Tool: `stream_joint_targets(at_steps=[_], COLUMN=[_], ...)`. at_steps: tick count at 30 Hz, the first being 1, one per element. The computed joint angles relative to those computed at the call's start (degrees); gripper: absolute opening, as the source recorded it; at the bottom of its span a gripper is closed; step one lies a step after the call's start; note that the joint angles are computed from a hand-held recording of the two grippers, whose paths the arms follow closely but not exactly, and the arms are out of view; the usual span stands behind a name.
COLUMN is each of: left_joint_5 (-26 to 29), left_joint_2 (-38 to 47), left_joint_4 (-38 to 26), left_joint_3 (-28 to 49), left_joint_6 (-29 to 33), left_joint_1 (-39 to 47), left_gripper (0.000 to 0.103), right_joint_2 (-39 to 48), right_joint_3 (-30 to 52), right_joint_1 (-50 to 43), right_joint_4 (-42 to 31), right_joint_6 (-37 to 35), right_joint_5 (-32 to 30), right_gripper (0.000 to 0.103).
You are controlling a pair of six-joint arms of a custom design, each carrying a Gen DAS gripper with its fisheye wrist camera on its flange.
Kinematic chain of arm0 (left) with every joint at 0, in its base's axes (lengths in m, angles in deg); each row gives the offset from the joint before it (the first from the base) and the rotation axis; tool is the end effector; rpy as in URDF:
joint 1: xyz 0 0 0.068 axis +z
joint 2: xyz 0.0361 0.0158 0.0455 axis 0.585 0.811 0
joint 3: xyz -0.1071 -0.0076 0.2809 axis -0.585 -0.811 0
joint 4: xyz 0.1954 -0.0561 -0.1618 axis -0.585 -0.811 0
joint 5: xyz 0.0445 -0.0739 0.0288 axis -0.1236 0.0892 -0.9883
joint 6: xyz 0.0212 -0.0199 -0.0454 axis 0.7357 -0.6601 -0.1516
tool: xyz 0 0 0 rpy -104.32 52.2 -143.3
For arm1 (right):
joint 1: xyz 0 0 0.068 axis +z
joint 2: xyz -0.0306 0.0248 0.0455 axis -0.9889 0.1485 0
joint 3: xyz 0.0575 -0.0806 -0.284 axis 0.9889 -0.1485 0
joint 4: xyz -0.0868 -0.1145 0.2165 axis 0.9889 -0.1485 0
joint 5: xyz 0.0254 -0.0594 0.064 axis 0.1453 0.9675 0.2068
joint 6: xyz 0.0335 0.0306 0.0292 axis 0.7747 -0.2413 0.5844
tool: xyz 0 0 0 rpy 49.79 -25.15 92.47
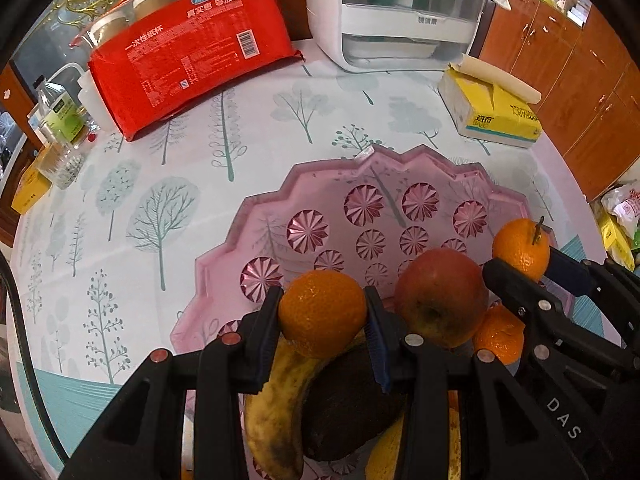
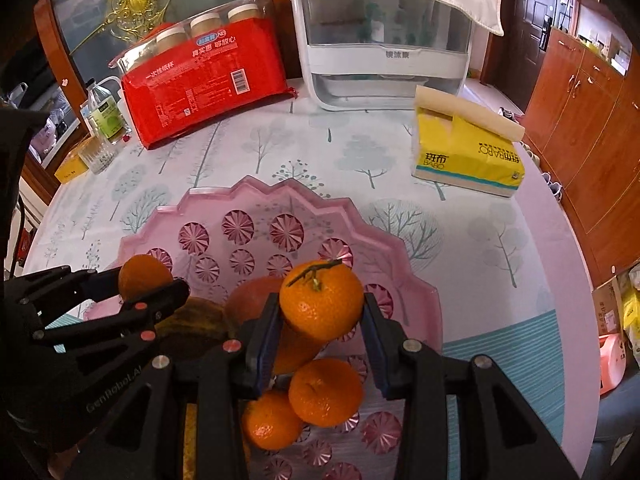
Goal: Organize fruits
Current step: 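Open the left tool to drop its orange while the right tool releases its orange into the bowl, then move both open tools back toward the fruit on the plate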
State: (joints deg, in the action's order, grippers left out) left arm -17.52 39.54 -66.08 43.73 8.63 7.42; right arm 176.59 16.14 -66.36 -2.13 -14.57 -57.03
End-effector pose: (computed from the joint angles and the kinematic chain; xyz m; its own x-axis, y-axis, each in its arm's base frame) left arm 0.3325 -0.1715 0.1325 -0.9246 -0.0125 -0.3806 -0.0195 0.9997 0.0148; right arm 0.3075 0.0854 0.1440 -0.8523 -0.1894 -0.4876 -0.2573 0.9634 0.0755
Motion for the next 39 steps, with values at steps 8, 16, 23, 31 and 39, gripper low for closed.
stream_joint_targets(at_steps=[8, 16, 23, 31, 39], left_joint_5=[0.3, -2.75, -3.09, -3.26, -2.09], left_joint_2=[0.72, -1.28, -3.55, -6.33, -9.75], left_joint_4=[-0.01, 0.64, 0.39, -0.74, -2.2], left_joint_3=[0.32, -1.65, -3.2, -4.51, -6.19], left_joint_6=[0.24, 0.35, -0.32, -1.83, -3.72], left_joint_1=[0.08, -0.71, -0.49, -0.65, -0.61], left_gripper=[0.043, 0.066, 0.075, 0.083, 0.085], right_joint_2=[0.56, -0.01, -1.69, -3.53, -6.28], right_joint_3=[-0.52, -0.95, -1.41, -2.03, -3.04], right_joint_1=[1.8, 1.28, 0.84, 1.03, 1.56], right_joint_4=[1.86, 2.74, 2.29, 1.44, -0.12], right_joint_6=[-1.38, -1.24, -1.03, -0.39, 0.37], right_joint_5=[3.78, 3.9, 2.95, 2.51, 2.32], right_gripper=[0.04, 0.047, 0.047, 0.047, 0.047])
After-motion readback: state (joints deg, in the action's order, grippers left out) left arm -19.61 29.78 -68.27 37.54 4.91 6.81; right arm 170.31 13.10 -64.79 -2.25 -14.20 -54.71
